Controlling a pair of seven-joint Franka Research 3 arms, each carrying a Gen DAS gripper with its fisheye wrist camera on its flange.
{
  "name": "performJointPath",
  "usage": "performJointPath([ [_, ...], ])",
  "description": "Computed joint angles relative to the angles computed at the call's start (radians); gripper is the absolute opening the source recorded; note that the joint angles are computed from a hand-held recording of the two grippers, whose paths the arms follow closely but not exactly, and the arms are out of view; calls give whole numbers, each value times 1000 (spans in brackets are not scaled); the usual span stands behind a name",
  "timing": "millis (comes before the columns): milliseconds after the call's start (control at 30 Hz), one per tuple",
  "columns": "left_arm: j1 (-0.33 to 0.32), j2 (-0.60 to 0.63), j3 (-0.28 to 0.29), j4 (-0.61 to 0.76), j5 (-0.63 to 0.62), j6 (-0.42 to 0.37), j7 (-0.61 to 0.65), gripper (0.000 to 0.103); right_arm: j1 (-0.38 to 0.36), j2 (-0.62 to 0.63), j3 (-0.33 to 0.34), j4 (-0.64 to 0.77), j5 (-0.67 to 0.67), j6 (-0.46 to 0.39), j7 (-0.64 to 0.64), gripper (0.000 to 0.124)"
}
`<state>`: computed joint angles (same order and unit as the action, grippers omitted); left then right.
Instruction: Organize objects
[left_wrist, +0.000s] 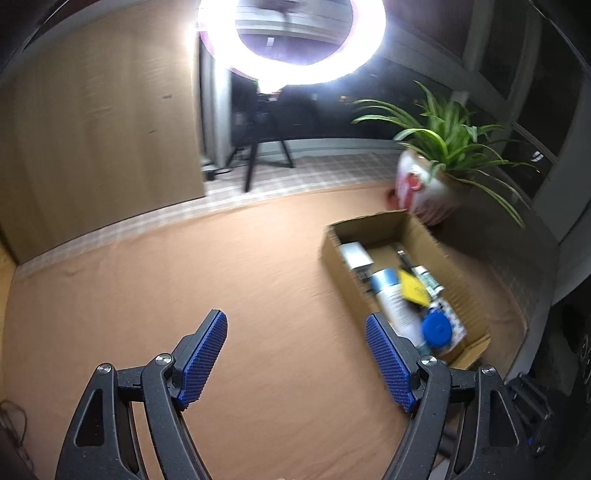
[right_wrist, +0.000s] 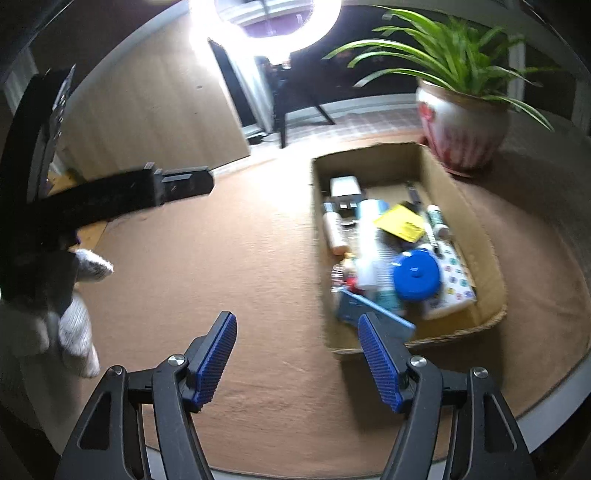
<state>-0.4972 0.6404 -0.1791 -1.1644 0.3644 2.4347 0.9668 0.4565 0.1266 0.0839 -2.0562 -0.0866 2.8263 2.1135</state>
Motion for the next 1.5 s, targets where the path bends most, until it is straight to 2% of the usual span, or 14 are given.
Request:
performJointPath([
  [233,59,-263,18,-398,63,108,-133,86,46,54,10,76,-23,-1,3,68],
  [333,90,-349,12,-517,87,127,-193,94,69,79,7,114,-28,-10,8,69],
  [467,125,-439,1,-636,133,138,-271,94,106,111,-5,160,-49,-15,29,69],
  [633,170,-536,-16,-767,165,135,-346,94,167,147,-43,214,-146,-25,100,69],
  [833,218,-606,-33,-868,159,150,-370,94,217,176,-72,266,-238,-45,179,69],
  [1100,256,-658,-40,-962,134,180,-391,94,228,203,-63,314,-261,-75,176,69],
  [1500,275,-675,-46,-988,134,195,-394,94,249,224,-62,349,-272,-120,169,69],
])
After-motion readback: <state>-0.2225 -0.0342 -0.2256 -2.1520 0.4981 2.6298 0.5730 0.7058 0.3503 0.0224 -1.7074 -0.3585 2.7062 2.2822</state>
